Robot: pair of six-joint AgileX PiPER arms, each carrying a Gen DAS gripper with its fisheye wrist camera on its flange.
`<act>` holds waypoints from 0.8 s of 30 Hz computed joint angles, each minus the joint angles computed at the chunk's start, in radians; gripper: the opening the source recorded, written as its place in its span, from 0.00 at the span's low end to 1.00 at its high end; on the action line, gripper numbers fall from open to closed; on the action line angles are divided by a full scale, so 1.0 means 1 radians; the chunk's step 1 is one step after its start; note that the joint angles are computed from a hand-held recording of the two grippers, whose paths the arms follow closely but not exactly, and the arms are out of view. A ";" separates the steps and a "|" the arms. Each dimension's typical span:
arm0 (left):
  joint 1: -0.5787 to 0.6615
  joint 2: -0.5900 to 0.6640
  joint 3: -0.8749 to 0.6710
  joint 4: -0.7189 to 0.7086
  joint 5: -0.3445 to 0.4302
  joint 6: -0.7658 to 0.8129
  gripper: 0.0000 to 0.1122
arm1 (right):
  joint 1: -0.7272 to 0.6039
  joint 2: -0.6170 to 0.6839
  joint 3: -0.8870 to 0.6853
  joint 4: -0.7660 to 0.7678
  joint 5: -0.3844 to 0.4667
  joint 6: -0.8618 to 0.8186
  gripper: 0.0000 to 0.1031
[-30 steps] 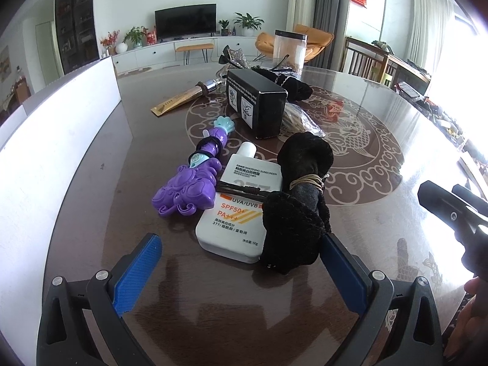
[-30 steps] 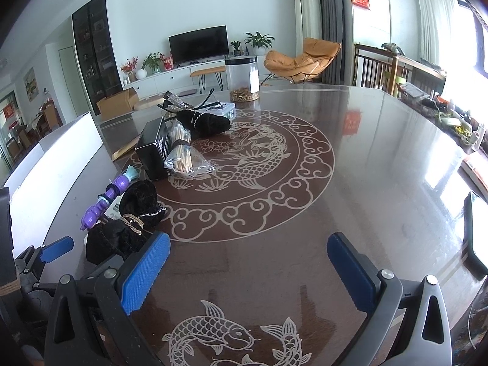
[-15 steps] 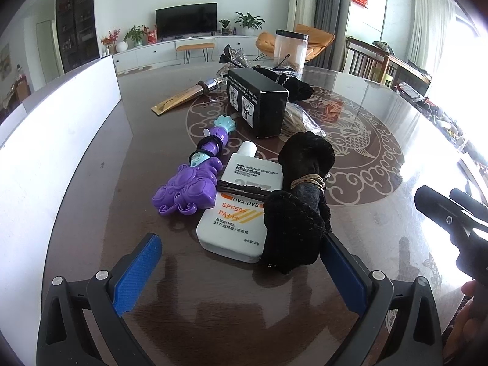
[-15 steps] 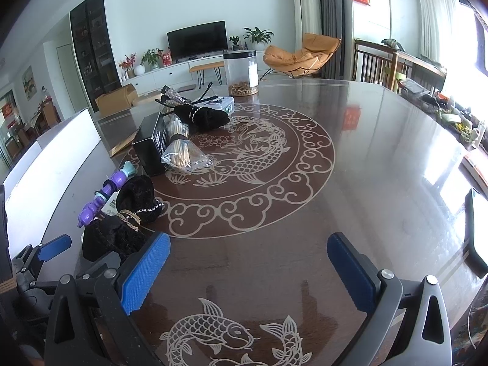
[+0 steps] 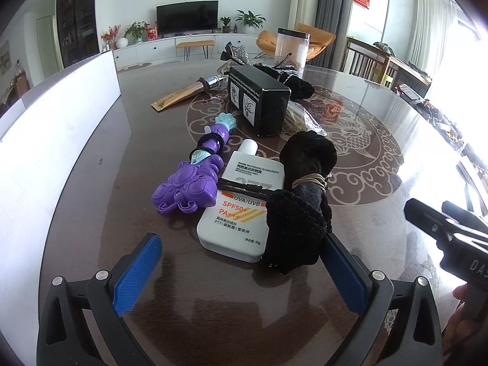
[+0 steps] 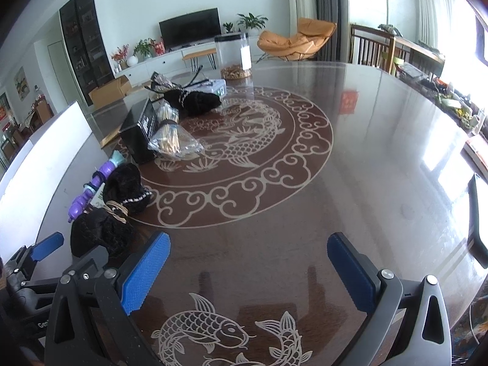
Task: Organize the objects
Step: 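Move both tools toward the cluster of objects on the table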
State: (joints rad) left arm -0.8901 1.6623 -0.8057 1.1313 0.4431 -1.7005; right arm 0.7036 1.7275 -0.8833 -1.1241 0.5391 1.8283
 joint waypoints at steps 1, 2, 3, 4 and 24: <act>0.002 0.001 0.001 0.003 -0.003 -0.002 0.92 | -0.002 0.004 -0.003 0.014 -0.002 -0.013 1.00; 0.003 0.001 0.001 0.003 -0.004 -0.003 0.92 | -0.006 0.011 -0.009 0.035 -0.004 -0.034 1.00; 0.005 0.002 0.000 0.003 -0.006 -0.002 0.92 | -0.009 0.017 -0.016 0.055 -0.004 -0.054 1.00; 0.006 0.003 0.000 0.005 -0.007 -0.002 0.92 | -0.012 0.022 -0.020 0.071 -0.006 -0.070 1.00; 0.009 0.006 0.002 0.000 -0.017 -0.005 0.92 | -0.054 0.057 -0.039 0.211 -0.042 -0.193 1.00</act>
